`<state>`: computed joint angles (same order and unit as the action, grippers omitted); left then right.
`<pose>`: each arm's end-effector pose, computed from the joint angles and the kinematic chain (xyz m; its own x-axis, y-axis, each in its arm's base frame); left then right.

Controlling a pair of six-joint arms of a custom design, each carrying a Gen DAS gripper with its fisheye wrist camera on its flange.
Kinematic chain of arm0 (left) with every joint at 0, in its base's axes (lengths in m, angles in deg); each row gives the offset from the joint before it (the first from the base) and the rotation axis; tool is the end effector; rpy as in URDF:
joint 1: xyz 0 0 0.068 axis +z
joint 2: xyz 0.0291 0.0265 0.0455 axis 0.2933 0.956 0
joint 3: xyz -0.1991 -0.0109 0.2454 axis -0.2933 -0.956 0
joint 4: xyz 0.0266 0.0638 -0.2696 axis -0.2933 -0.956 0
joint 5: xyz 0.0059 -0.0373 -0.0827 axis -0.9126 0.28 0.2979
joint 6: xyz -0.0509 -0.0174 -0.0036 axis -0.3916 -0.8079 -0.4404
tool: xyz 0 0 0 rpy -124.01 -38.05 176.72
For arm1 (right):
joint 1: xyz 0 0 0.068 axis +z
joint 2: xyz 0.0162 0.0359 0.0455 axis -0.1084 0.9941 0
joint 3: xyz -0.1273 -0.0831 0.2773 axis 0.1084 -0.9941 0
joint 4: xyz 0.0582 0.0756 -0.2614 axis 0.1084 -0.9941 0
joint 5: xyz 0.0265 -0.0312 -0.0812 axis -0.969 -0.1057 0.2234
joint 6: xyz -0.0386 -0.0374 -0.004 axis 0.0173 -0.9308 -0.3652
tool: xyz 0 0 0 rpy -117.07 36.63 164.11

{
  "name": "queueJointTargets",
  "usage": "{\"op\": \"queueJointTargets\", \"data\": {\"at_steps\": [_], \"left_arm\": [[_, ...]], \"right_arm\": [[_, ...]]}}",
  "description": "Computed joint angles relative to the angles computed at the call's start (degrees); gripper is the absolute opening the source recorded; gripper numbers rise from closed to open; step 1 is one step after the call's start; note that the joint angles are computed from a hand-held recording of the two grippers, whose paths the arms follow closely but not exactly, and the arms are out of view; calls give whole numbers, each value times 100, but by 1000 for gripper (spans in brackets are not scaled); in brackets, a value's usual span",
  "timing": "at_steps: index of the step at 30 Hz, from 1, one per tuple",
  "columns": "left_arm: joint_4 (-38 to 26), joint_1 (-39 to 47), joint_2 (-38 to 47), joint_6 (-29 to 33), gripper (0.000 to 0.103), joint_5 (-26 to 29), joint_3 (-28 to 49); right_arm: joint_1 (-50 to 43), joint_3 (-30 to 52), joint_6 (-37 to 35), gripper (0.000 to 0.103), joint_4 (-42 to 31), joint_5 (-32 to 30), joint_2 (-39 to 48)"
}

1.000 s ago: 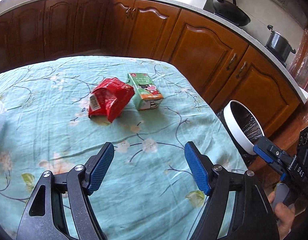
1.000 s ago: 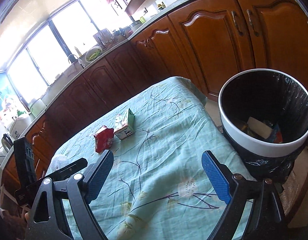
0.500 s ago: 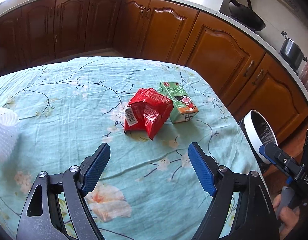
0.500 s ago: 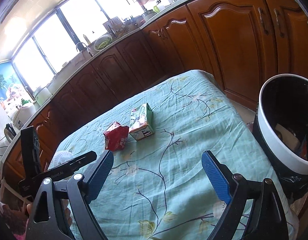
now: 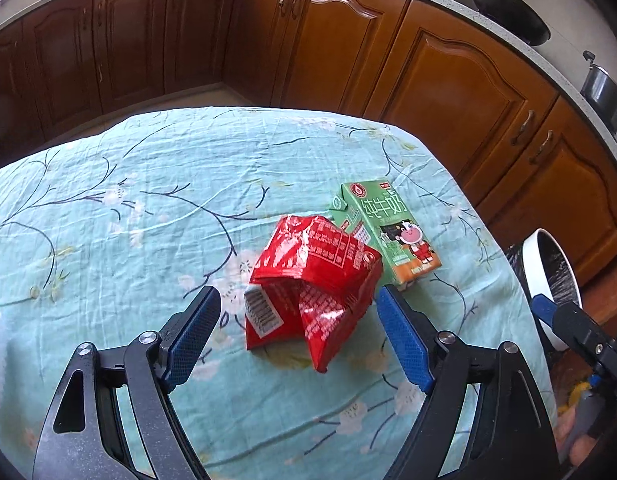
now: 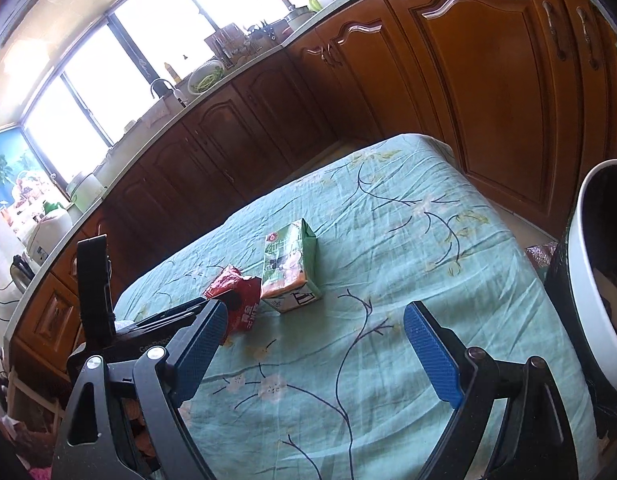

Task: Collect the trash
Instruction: 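Grasp the red bag with the left tool while the right tool grasps the green cow-print carton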

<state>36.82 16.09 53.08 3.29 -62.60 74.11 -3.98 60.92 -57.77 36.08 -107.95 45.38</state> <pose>0.2780 -0.0047 0.0780 -0.7167 -0.3412 -0.6082 -0.2536 0.9399 -0.2286 0.3181 0.0354 0.0916 -0.7475 -0.0832 -0.6590 -0.4850 0.7462 0.4560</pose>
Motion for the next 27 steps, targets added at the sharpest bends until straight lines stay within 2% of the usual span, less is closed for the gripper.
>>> {"op": "queueJointTargets", "data": {"at_steps": [3,4,5,7,9,13,16,19,20,23,27], "left_arm": [[56,45,218,140,79,7,174],[122,57,265,207,74,10,177],[143,74,296,272,53,52,179],[200,136,331,362,49,119,126],[381,208,308,404,38,169,-43],[699,481,116,329,38,470,-516],[838,572,-118,240,38,576,-854],[952,531,-428,141,38,541,-1188],[968,482,-528,123,38,460,-1281],[1003,301,-706,33,38,233,-1456],[973,183,-862,26,38,152,-1558]], "right_arm": [[179,146,59,91,-31,78,66],[251,196,71,91,-36,114,92],[333,246,74,91,-30,157,126],[501,345,56,91,-25,257,198],[718,509,31,91,-83,401,326],[1182,818,-124,88,-99,876,621],[1452,1132,-199,77,-182,1287,911],[1682,1474,-254,61,-387,1608,1190],[1735,1552,-283,48,-462,1709,1263],[1712,1342,-292,48,-276,1745,1176],[1329,700,-366,48,-40,1343,683]]}}
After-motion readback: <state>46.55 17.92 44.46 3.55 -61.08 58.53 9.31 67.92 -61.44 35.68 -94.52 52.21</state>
